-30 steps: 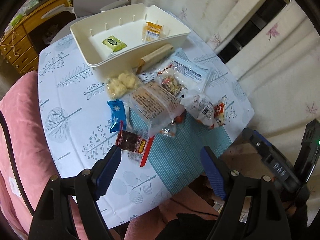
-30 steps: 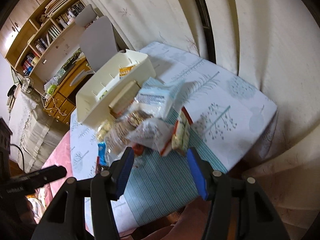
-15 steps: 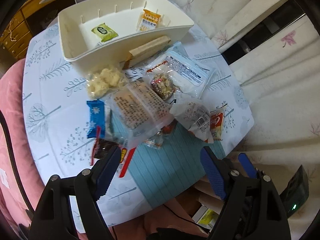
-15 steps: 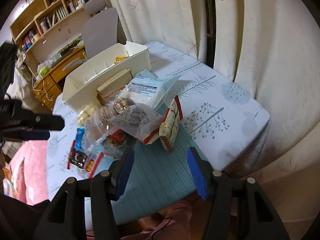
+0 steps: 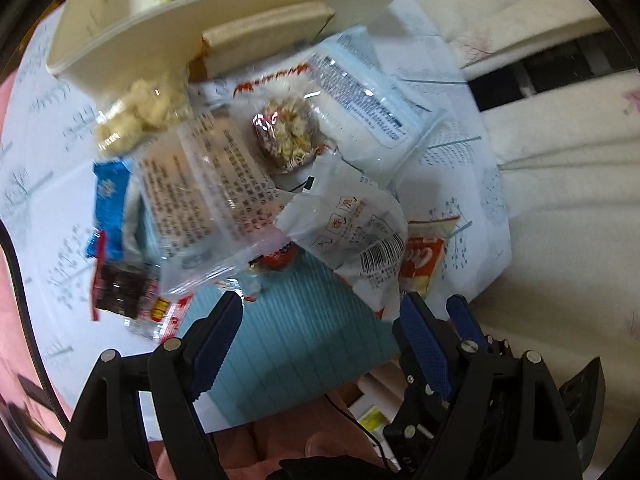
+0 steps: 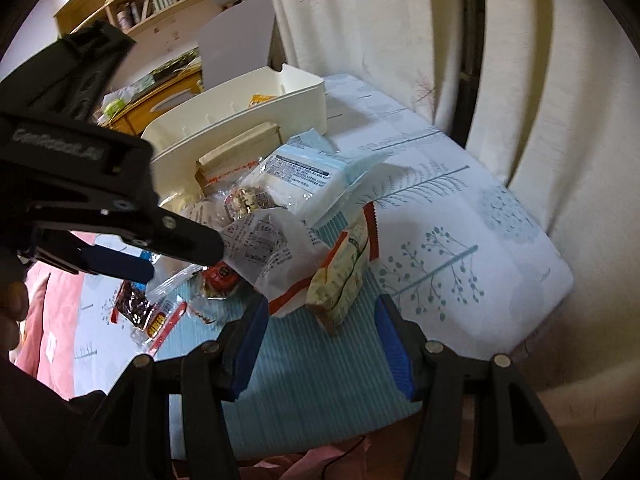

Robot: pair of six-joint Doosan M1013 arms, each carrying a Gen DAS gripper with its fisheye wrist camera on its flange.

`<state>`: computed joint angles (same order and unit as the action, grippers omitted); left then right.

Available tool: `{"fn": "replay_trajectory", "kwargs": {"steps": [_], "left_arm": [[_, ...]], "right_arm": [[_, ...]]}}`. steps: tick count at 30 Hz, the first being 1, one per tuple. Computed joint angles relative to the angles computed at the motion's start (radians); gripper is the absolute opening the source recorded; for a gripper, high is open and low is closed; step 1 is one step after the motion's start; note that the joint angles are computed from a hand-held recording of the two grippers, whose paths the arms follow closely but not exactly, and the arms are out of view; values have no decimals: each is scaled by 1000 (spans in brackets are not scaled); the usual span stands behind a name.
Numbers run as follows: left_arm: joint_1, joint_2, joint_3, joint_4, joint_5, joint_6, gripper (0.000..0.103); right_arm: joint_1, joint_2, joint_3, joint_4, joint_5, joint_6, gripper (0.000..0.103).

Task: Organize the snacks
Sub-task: 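Grasp the white snack bag with the left tool while the right tool grasps the red-white chip bag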

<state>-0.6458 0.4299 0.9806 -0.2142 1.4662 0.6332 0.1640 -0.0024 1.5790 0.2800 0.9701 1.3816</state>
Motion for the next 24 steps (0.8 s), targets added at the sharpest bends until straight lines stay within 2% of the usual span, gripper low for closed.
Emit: {"fn": "replay_trajectory", "kwargs": {"steps": [8,13,17,24], "left_arm": [[13,46,-21,-45,-15,-98,80],[21,73,-37,-72,-31,-132,80],[25,96,-58,-94,-28,-153,80],[24,132,-92,-111,-19,-191,78]], "right_arm": [[-61,55,-32,163,80,-164,55],[-86,92,-60,217,134,-212,55],[-101,119,-86,240,186,-249,43],[-119,146,-110,242,225,-251,26]]}}
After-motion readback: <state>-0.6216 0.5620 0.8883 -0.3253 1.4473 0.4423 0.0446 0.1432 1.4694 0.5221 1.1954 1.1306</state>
